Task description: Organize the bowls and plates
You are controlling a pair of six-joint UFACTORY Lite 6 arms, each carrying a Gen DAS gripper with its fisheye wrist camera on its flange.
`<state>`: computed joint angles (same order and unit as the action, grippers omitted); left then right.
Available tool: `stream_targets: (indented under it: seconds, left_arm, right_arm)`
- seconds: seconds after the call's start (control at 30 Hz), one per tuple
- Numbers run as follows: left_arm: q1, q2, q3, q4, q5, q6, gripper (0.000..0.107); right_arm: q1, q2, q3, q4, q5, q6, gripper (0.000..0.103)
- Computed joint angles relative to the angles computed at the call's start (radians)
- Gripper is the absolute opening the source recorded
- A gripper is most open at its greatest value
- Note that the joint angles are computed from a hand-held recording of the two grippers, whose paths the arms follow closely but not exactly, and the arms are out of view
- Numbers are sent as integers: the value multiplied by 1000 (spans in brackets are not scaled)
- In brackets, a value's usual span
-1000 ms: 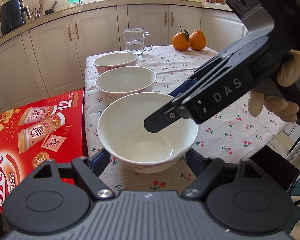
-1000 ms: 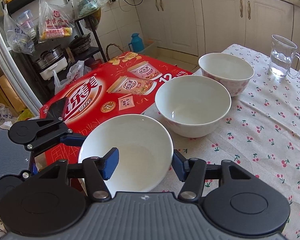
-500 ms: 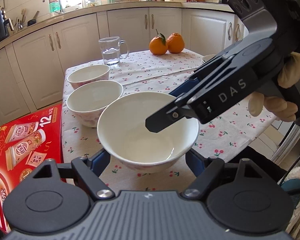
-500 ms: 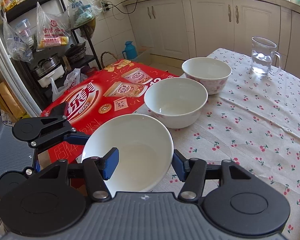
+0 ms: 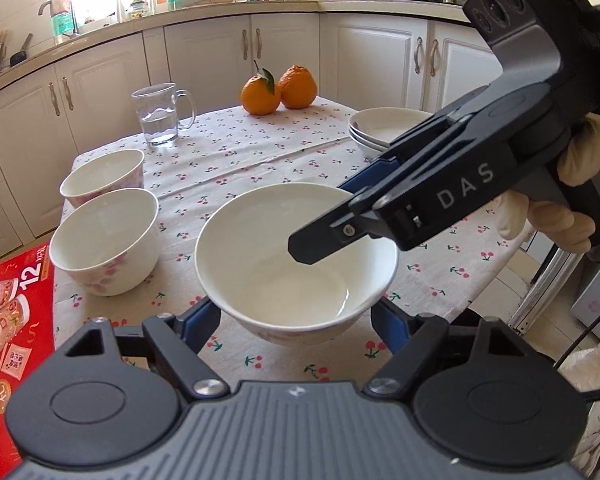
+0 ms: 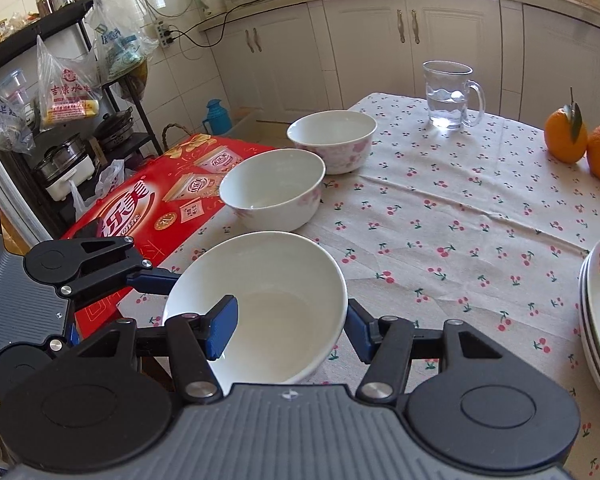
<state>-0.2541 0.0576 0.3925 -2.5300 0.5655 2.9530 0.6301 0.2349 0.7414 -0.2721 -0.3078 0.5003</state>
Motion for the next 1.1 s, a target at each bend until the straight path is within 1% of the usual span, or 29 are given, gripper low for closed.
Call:
stream_targets:
  seconds: [0.1, 0.23, 0.6, 0.77, 1.1]
  left_arm:
    - [-33, 46, 46, -10, -4, 4, 82]
    - [-68, 119, 115, -26, -5, 15, 82]
    - [-125, 269, 259, -52, -10, 17, 82]
    - [-128, 306, 288, -43, -4, -6, 82]
    - [-132, 310, 286, -62, 8, 12, 82]
  right_arm:
    - [-22, -23, -33, 32, -3, -35, 64]
    - [-65, -30, -56, 17, -15, -29, 64]
    - [-151, 2, -60, 15, -36, -45, 64]
    - [-167, 21, -53, 21, -42, -55, 64]
    - [-182, 33, -50, 10, -52, -58, 65]
